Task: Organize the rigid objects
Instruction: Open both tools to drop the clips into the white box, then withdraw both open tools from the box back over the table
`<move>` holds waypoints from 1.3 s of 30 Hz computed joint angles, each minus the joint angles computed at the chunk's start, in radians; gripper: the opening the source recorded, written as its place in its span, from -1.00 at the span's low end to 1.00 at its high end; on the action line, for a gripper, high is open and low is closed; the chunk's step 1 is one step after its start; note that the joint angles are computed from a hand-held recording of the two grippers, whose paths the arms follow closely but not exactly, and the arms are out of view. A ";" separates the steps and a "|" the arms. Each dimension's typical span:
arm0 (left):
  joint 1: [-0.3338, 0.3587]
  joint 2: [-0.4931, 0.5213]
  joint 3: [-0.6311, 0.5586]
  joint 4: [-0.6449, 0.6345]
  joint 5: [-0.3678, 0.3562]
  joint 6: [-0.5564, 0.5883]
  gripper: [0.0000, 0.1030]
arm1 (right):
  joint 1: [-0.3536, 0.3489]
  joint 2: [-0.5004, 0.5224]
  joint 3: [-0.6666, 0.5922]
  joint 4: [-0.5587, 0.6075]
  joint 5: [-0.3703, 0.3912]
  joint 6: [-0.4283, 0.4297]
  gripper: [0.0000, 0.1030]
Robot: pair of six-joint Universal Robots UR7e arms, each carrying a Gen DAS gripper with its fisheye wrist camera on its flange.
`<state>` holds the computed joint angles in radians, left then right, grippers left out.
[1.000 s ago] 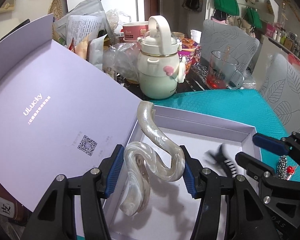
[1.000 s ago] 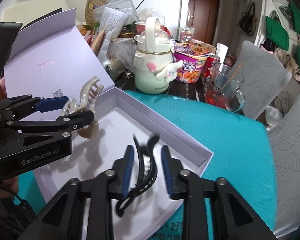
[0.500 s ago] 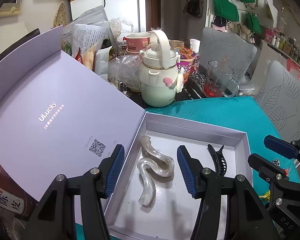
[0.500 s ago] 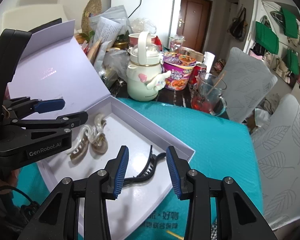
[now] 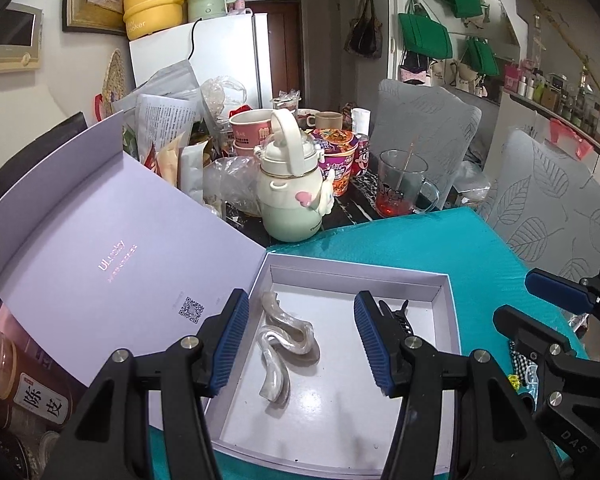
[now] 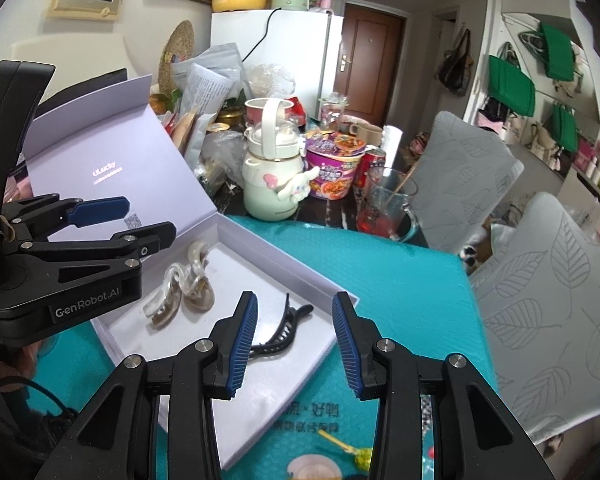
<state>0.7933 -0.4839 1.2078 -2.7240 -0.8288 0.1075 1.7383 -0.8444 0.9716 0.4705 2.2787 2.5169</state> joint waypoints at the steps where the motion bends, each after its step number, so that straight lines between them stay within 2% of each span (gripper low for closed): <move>1: -0.002 -0.005 0.007 -0.004 -0.008 0.001 0.06 | 0.002 -0.013 0.019 -0.014 0.006 0.001 -0.24; 9: -0.032 -0.027 0.061 -0.054 -0.055 0.043 0.08 | 0.013 -0.103 0.144 -0.105 0.043 0.005 -0.19; 10: -0.035 -0.029 0.066 -0.060 -0.059 0.047 0.23 | 0.014 -0.115 0.160 -0.117 0.048 0.004 -0.18; 11: -0.038 -0.032 0.074 -0.071 -0.065 0.053 0.47 | 0.015 -0.127 0.177 -0.129 0.055 0.006 -0.18; 13: -0.046 -0.038 0.095 -0.104 -0.072 0.068 0.62 | 0.017 -0.148 0.204 -0.149 0.063 0.007 -0.18; 19: -0.065 -0.052 0.126 -0.119 -0.098 0.071 0.63 | 0.022 -0.223 0.298 -0.220 0.088 0.005 -0.04; 23: -0.076 -0.067 0.149 -0.099 -0.146 0.034 0.64 | 0.018 -0.280 0.364 -0.258 0.081 0.006 0.22; 30: -0.113 -0.082 0.201 -0.119 -0.168 0.005 0.64 | 0.003 -0.356 0.437 -0.271 0.066 0.009 0.35; 39: -0.139 -0.086 0.245 -0.112 -0.146 -0.099 0.64 | -0.050 -0.444 0.517 -0.252 0.008 0.011 0.37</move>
<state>0.6544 -0.5703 1.4529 -2.8362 -0.9753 0.0089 1.6884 -1.2883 1.4887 0.2180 2.2869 2.5282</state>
